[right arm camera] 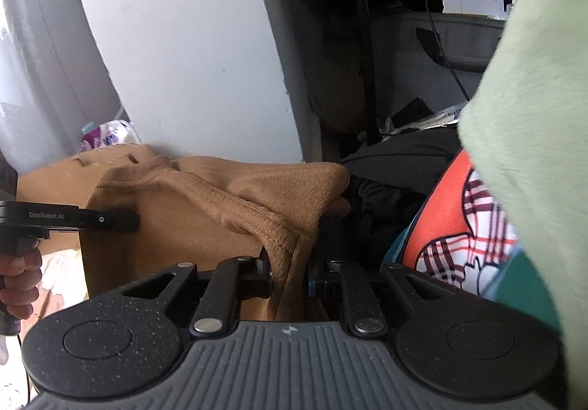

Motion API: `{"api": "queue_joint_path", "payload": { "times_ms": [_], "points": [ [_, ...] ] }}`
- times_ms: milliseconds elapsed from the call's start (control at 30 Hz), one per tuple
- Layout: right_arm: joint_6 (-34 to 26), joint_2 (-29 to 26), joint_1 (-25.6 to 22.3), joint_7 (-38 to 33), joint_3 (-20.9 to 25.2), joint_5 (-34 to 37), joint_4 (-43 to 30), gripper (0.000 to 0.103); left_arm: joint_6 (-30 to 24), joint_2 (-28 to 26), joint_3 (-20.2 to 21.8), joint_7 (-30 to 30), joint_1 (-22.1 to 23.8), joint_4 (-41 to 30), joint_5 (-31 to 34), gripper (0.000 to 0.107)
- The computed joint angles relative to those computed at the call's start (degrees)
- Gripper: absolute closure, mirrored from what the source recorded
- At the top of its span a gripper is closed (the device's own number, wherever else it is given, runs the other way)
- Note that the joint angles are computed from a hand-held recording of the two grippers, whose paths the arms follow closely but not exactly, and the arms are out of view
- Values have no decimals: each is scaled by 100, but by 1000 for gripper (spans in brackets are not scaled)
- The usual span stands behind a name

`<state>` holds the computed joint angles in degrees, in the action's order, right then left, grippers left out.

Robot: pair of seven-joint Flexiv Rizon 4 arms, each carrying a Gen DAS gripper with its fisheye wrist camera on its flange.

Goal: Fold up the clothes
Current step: 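Carry the held shirt with both grippers toward the black clothes pile, then lower the shirt onto the black clothes pile and open both grippers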

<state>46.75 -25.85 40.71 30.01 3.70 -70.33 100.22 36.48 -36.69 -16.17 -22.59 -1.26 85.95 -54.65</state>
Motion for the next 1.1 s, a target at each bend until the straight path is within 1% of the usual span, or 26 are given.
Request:
{"api": "queue_joint_path", "payload": {
  "times_ms": [67, 200, 267, 367, 400, 467, 500, 567, 633, 667, 700, 767, 800, 833, 867, 933, 1000, 1100],
  "points": [
    [17, -122, -42, -254, -8, 121, -122, 87, -22, -193, 70, -158, -85, -263, 263, 101],
    [4, -381, -71, -858, -78, 438, -398, 87, 100, -425, 98, -369, -169, -532, 615, 101],
    [-151, -521, -35, -1254, -96, 711, -570, 85, 194, -524, 125, -481, -231, -648, 836, 100],
    [-375, -737, 42, -1854, -170, 1105, -856, 85, 443, -556, 119, -483, -307, -668, 1102, 100],
    [-452, -672, 58, -1922, -149, 1161, -767, 85, 559, -545, 82, -517, -305, -609, 1080, 100],
    [-493, -713, 65, -2061, -174, 1302, -793, 84, 730, -543, 28, -568, -295, -525, 1063, 99],
    [-483, -729, 62, -2096, -188, 1356, -796, 84, 775, -567, 22, -581, -292, -530, 1099, 96],
    [-443, -737, 56, -2180, -200, 1442, -785, 82, 842, -607, 15, -631, -283, -544, 1166, 95],
    [-403, -735, 48, -2259, -205, 1522, -772, 81, 805, -684, 47, -767, -289, -645, 1295, 89],
    [-350, -718, 33, -2265, -206, 1561, -759, 76, 788, -715, 64, -818, -290, -687, 1365, 84],
    [-193, -683, -7, -2206, -211, 1579, -714, 73, 783, -711, 70, -855, -281, -688, 1412, 83],
    [180, -612, -96, -2054, -226, 1600, -609, 57, 712, -702, 20, -840, -209, -690, 1424, 83],
    [376, -579, -133, -1962, -247, 1587, -555, 55, 703, -700, 10, -838, -195, -695, 1431, 83],
    [576, -549, -167, -1862, -273, 1563, -501, 48, 693, -689, 4, -847, -183, -693, 1433, 83],
    [814, -523, -208, -1701, -306, 1538, -439, 44, 691, -678, -1, -856, -177, -690, 1433, 83],
    [1220, -495, -271, -1325, -397, 1504, -342, 39, 772, -671, -15, -871, -214, -678, 1435, 83],
    [1528, -480, -297, -954, -546, 1382, -270, 39, 852, -667, -24, -864, -244, -670, 1452, 84],
    [1730, -499, -315, -501, -722, 1175, -249, 38, 957, -676, -26, -932, -282, -661, 1466, 85]
  ]
}}
